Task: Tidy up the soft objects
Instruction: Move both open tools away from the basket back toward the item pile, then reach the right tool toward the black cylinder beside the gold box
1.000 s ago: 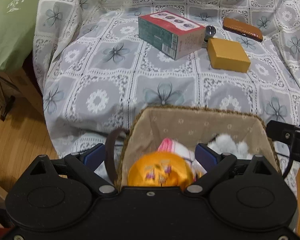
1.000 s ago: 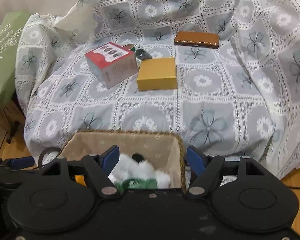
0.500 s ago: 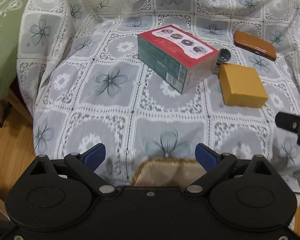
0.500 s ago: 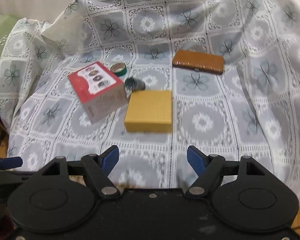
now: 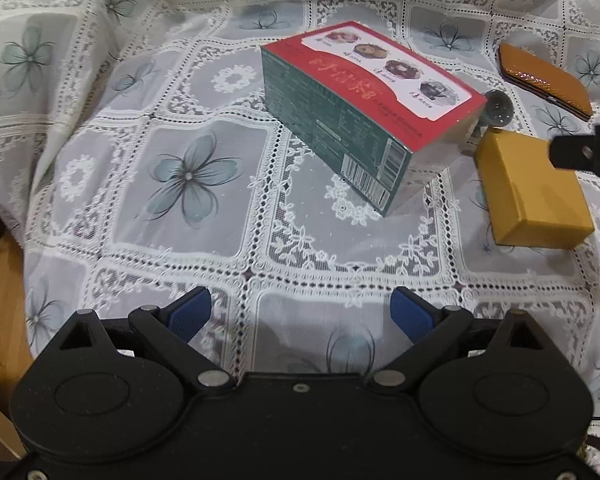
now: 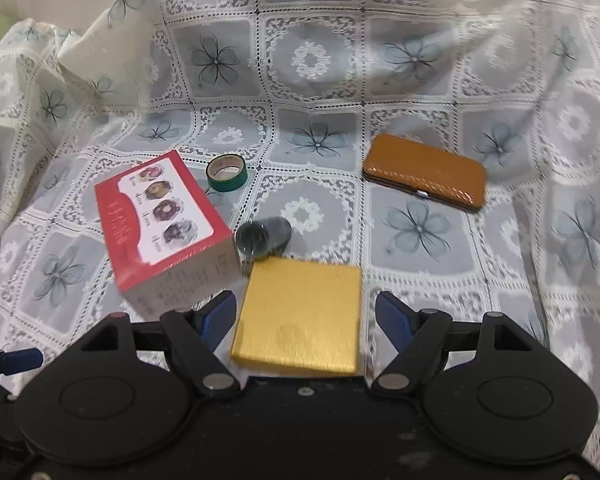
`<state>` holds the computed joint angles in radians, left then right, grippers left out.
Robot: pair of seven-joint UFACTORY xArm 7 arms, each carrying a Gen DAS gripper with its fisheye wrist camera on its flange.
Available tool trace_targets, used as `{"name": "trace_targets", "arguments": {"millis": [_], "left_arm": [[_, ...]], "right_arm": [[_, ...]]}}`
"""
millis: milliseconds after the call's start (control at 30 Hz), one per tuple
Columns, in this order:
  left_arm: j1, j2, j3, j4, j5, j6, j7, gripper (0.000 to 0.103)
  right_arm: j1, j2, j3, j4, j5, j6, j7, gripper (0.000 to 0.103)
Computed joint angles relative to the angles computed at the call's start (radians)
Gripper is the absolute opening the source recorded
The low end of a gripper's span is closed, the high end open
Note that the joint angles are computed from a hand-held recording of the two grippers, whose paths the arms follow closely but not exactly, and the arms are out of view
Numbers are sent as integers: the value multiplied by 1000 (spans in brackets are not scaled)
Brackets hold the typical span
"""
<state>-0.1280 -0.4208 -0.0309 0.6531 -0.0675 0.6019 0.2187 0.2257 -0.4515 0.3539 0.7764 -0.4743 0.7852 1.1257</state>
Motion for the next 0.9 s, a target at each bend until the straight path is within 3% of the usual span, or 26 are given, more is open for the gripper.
{"name": "trace_targets", "arguments": {"millis": [300, 633, 900], "left_arm": [[-4, 59, 7, 34, -22, 14, 8, 98], [-2, 63, 13, 36, -43, 20, 24, 99], [2, 69, 10, 40, -44, 24, 26, 100]], "right_arm": [[-14, 178, -46, 91, -80, -39, -29, 76], [-13, 260, -114, 147, -161, -54, -28, 78], [-39, 349, -174, 215, -240, -10, 20, 77]]}}
